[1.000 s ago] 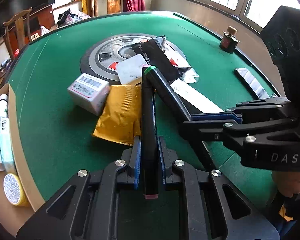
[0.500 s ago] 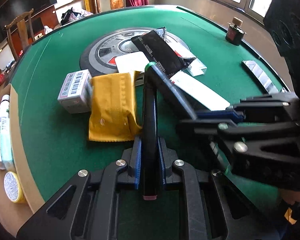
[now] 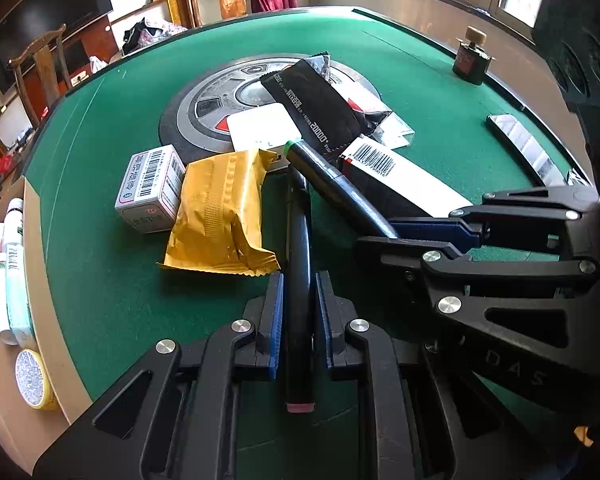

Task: Organize objects
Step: 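Lift both held markers off the table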

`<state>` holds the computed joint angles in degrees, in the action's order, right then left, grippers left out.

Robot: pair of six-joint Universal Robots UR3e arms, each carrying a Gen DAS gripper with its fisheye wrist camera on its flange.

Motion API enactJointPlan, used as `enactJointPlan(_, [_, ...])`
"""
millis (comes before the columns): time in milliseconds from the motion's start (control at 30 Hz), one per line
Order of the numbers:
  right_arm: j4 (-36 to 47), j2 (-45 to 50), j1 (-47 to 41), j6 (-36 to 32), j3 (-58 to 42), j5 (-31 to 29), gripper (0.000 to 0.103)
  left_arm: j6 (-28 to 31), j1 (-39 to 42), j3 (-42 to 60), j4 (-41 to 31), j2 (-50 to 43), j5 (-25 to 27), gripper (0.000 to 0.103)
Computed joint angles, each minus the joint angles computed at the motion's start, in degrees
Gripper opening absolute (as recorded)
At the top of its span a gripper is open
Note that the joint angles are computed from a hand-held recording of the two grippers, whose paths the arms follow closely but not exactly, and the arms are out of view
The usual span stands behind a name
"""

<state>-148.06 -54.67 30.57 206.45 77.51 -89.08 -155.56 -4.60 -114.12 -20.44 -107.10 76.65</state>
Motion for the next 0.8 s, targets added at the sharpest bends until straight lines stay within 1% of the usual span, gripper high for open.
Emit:
enactJointPlan(167, [1.92,-0.01,-0.1,-1.59,-0.97,0.3,0.013,-0.17,-1.43,-0.62,2.22,-0.21,2.22,0.015])
enactJointPlan(200, [-0.14,-0.52,-0.49,-1.29,0.74,1.49,0.013,-0.43,-1.43,-0.57,2.07,-0.21,2.29,0.015])
enactJointPlan(367, [0.07,-0.48,-0.66,-1.18,0.47,1.84,0.013,-1.07,-1.48,0.14,1.04,-0.34,2.31,0.016])
enactJointPlan(433, [-0.03,-0.43,-0.73,-1.11,0.44,1.95,0.013,-1.56,-1.35,0.03,1.16,-0.3,2.13,0.017])
enactJointPlan(500, [0.12,-0.41,-0.69,-1.06,0.29,1.77,0.014,-1.69,-1.32,0.22,1.04,-0.37,2.37,0.021])
enactJointPlan(567, [-0.19,-0.53,-0.81,-0.9,0.62,1.63,0.013,-1.83,-1.4,0.6,0.61,-0.48,2.36,0.021])
enactJointPlan(600, [0.11,-0.42,-0.74,-1.0,0.33,1.34,0.013,-1.98,-1.69,0.53,1.03,-0.56,2.73,0.02])
enactJointPlan(667, [0.84,-0.35,-0.68,-1.06,-0.1,1.03,0.013,-1.76,-1.78,0.47,0.9,-0.47,2.28,0.014])
enactJointPlan(800, [-0.53,-0.98,-1.14,-0.94,1.35,1.93,0.013,-2.54,-1.21,-0.91,3.38,-0.25,2.1,0.014])
